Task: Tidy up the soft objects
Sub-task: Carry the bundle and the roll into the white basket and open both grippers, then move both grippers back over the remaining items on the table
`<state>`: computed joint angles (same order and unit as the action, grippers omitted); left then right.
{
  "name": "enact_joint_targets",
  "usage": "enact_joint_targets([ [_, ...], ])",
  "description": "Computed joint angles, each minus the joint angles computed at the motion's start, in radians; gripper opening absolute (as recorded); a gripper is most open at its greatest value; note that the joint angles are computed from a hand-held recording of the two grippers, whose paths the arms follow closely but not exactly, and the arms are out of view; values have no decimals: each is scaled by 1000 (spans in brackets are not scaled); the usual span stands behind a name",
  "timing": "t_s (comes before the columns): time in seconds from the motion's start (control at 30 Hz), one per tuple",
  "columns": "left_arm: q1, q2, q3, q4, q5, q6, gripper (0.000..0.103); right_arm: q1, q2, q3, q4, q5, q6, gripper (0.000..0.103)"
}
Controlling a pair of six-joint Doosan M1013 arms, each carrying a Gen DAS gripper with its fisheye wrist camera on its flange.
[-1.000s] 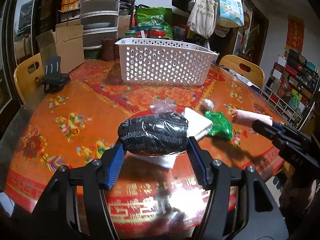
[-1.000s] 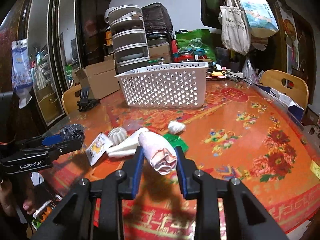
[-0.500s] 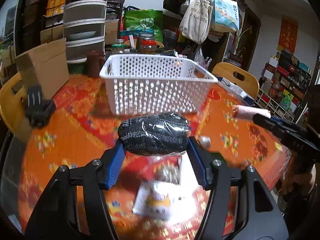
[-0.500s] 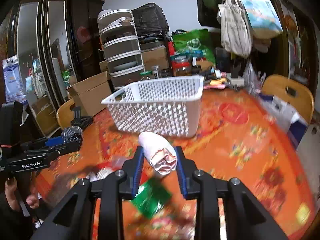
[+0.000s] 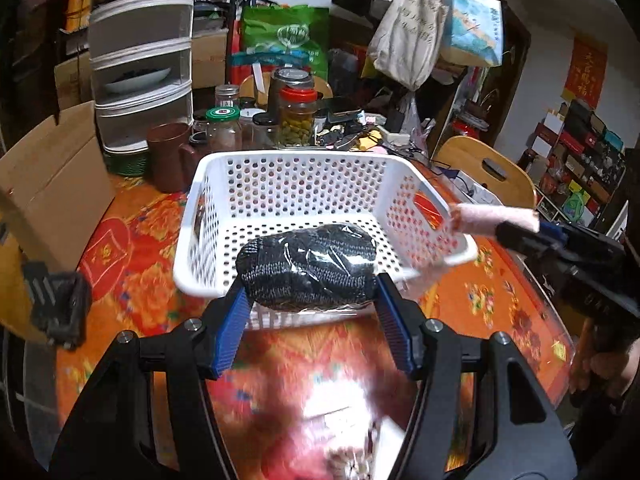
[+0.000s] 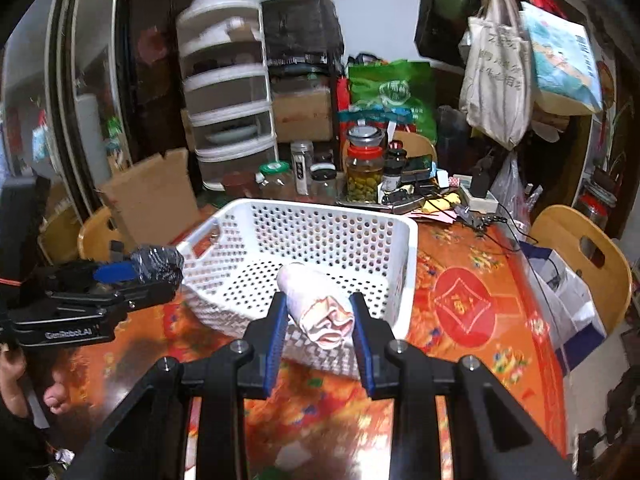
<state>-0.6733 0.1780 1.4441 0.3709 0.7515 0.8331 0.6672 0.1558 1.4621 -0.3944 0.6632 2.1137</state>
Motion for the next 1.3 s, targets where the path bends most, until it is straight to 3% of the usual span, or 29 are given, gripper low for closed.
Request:
enact_joint_targets([
  [0.17, 53, 121, -158, -113, 119, 118, 59, -33, 115, -132, 80, 129, -81, 30],
  [0.43, 96, 264, -329, -172, 293, 156, 59, -69, 243, -256, 147, 261, -139, 30],
  [0.57, 103, 299, -360, -180, 319, 160, 59, -69, 287, -309, 166, 324, -175, 30],
  [0.77, 108, 313, -355, -196, 314, 137, 60, -68, 303, -326, 175, 326, -188, 31],
  [0.83, 108, 308, -347, -198, 304, 126, 67, -68, 290, -312, 172, 283, -188, 32],
  [0.87, 108, 300, -337, -201, 291, 113, 75, -69, 284, -307, 172, 268, -190, 40],
  [0.9, 106, 288, -326, -189, 275, 89, 78, -67, 277, -301, 159, 254, -184, 56],
  [0.97, 99, 257, -297, -146, 242, 60, 85, -61, 250, -277, 112, 221, -157, 67],
  [1.07, 64, 191, -245, -6, 214, 0, 103, -59, 187, -224, 96, 174, -130, 69],
  [1.13, 25, 121, -171, 131, 190, -56, 103, -55, 115, -147, 102, 105, -118, 74],
  [1.23, -38, 47, -80, 286, 276, -148, 103, -32, -4, 8, 54, -2, -77, 96],
  [1.3, -70, -27, 31, 318, 226, -193, 103, -10, -59, 94, 17, -37, -30, 100],
])
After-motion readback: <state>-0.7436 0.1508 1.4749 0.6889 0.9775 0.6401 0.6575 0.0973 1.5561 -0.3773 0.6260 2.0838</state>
